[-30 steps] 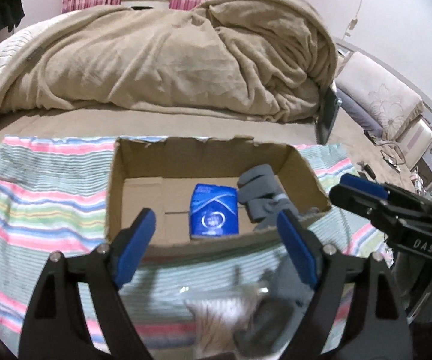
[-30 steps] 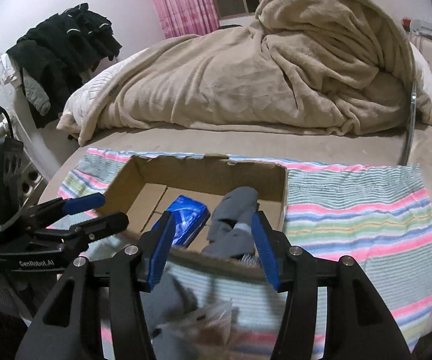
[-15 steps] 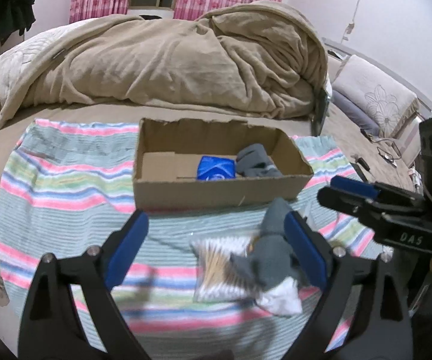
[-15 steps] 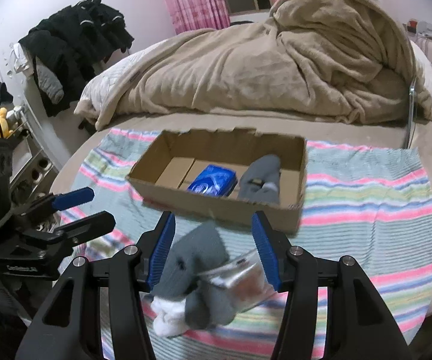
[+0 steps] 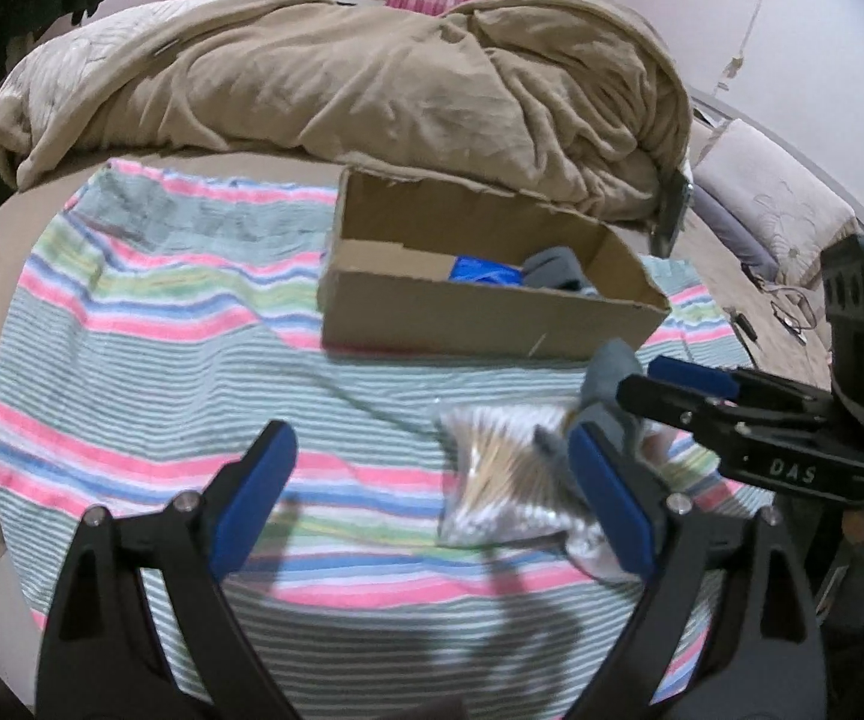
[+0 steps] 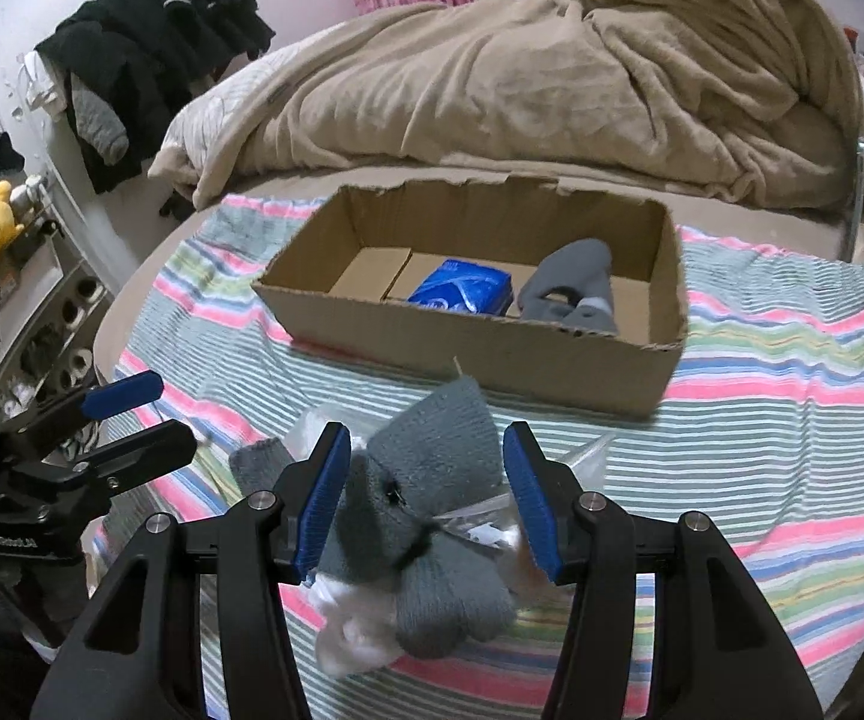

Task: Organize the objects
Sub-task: 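Move both open tools back toward the remaining items on the sheet, then grasp the cotton swab bag with the left tool while the right tool grasps grey socks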

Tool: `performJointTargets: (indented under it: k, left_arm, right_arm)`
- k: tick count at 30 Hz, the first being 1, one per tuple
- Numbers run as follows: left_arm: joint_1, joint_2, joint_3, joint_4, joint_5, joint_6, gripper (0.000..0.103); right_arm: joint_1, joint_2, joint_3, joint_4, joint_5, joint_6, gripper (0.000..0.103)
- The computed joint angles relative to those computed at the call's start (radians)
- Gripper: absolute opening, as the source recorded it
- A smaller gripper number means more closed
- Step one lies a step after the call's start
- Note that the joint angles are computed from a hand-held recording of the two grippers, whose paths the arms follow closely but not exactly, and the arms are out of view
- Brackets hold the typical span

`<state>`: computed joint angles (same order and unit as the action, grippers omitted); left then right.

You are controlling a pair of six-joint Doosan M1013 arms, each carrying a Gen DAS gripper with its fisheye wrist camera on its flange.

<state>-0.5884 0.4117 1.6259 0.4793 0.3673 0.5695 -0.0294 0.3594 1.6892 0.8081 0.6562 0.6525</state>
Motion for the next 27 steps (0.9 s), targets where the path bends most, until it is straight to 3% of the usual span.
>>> performJointTargets:
  k: [11,20,21,22,27]
  left_arm:
    - [0.012,0.013,0.007,-0.055,-0.004,0.028,0.093]
    - [0.003,0.04,-0.023,-0.13,0.028,0.123,0.094]
    - [0.003,0.044,-0.028,-0.143,0.032,0.138,0.094]
    - [0.003,0.049,-0.033,-0.154,0.037,0.153,0.094]
    - [0.001,0.078,-0.068,-0.201,0.073,0.239,0.094]
  right_arm:
    - [0.026,0.022,0.002,-0.058,0.001,-0.01,0.059]
    - [0.018,0.002,0.032,0.028,0.005,-0.162,0.027]
    - [0.015,0.0,0.034,0.038,0.008,-0.17,0.021]
    - [0.011,-0.004,0.035,0.051,0.008,-0.178,0.007]
    - [-0.021,-0.021,0.048,0.123,0.021,-0.227,0.007]
